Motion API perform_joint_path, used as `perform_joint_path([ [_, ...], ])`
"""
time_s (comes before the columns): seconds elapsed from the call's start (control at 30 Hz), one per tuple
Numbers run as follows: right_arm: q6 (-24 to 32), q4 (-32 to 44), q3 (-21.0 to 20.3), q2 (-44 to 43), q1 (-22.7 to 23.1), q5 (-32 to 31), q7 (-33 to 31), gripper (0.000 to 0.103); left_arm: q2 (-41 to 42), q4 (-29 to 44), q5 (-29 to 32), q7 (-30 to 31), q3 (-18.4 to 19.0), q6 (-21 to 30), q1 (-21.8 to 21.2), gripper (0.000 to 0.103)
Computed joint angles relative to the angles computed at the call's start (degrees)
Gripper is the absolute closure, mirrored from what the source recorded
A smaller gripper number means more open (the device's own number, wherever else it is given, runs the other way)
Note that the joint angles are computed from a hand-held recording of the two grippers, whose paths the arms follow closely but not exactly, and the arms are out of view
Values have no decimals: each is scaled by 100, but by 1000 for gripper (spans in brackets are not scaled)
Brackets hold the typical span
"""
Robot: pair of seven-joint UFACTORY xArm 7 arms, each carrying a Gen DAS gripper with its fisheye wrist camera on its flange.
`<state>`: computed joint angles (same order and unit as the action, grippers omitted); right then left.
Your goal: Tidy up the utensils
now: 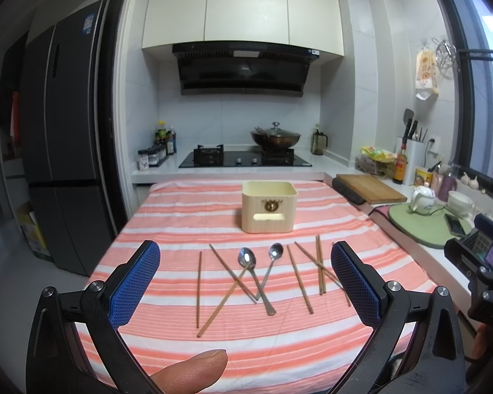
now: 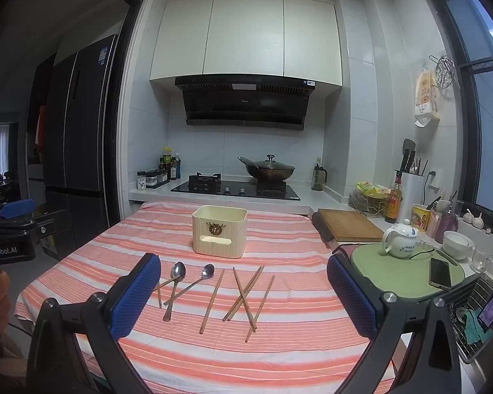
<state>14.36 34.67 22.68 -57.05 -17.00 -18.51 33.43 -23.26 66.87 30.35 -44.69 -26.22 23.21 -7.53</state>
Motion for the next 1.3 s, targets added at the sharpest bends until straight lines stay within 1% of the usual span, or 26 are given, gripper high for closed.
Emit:
perform_joint_path([
  [0.37, 26, 29, -4, 75, -11, -35, 21, 0, 163, 126, 24, 23, 62, 82, -37, 0],
  [0.57, -1, 47, -30, 169, -50, -48, 19, 0, 266, 204, 222, -145, 99, 232, 50, 0],
  [0.7, 17, 125, -68, 376, -71, -55, -1, 0, 400, 252, 265, -253, 247, 372, 68, 0],
  [0.83, 15, 219, -60, 612, -104, -94, -7, 0, 693, 379, 450, -286, 381, 527, 52, 0],
  [1.13, 177, 477, -156, 1221, -162, -267, 18, 0, 1643, 788, 643, 42, 975, 1092, -438, 0],
  [1.2, 250, 526, -198, 1347, -218, -331, 41, 0, 1943, 1010, 686, 132, 1089, 1311, -572, 0],
  [1.27, 360, 590, -231, 1494, -314, -431, 74, 0, 2236, 1229, 796, 87, 1207, 1554, -698, 0],
  [1.3, 382, 609, -235, 1567, -370, -493, 116, 0, 2378, 1334, 737, 149, 1281, 1637, -762, 0],
])
